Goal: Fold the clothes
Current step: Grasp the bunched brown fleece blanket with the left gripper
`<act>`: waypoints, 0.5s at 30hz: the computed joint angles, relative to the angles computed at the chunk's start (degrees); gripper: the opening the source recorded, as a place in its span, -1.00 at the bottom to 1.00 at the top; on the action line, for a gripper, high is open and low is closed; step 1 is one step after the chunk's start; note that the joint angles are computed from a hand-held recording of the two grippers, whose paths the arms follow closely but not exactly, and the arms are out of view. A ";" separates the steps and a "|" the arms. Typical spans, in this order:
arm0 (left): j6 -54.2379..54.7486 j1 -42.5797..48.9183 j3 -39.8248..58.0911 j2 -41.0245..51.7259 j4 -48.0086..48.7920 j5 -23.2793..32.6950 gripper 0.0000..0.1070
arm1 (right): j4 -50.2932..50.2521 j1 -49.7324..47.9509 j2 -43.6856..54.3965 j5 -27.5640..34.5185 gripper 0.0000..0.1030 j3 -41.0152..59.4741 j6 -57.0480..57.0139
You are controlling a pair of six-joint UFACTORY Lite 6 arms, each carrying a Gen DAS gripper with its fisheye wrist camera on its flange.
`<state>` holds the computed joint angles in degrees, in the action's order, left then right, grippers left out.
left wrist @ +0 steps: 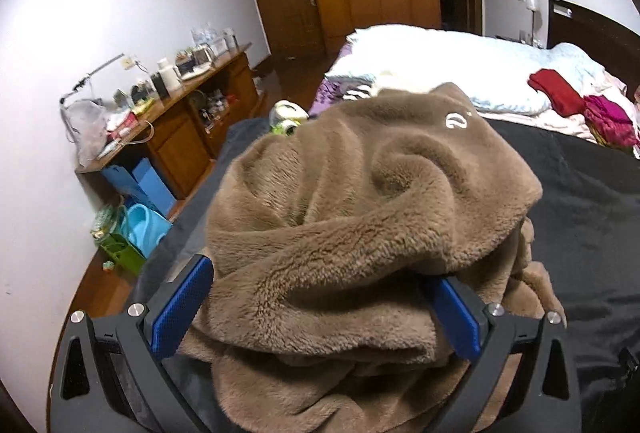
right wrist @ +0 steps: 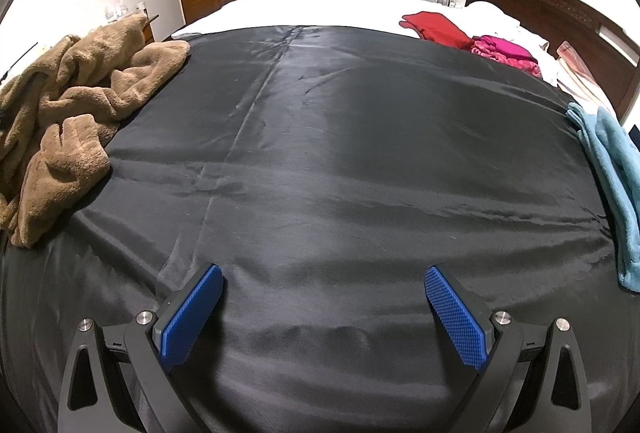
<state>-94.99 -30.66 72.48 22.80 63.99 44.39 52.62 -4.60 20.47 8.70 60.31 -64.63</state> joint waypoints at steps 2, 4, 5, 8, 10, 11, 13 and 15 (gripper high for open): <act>0.39 0.92 4.59 4.32 -1.25 -1.73 0.89 | 0.47 0.06 0.03 0.13 1.00 0.03 -0.65; 1.85 1.72 10.29 9.14 -3.67 -2.72 0.77 | 0.90 0.03 0.04 0.32 1.00 0.05 -1.32; 1.77 2.18 12.03 10.88 -3.80 -4.05 0.73 | 1.17 0.04 0.05 0.36 1.00 0.05 -1.67; -6.48 1.03 4.86 8.59 0.93 -6.48 0.38 | 1.30 0.18 0.07 0.40 1.00 0.09 -1.84; -4.98 0.36 1.50 3.81 -0.85 -5.49 0.08 | 1.46 0.22 0.09 0.52 1.00 0.14 -2.14; -5.60 -0.20 -0.17 2.07 -0.89 -5.10 -0.01 | 1.90 0.20 0.08 0.59 1.00 0.10 -2.70; -3.87 1.10 -1.33 -0.89 -2.46 -5.78 -0.26 | 2.37 0.23 0.05 0.70 1.00 0.06 -3.31; -4.74 0.08 -2.46 -3.06 -3.09 -4.79 -0.40 | 2.58 0.29 0.05 0.76 1.00 0.07 -3.59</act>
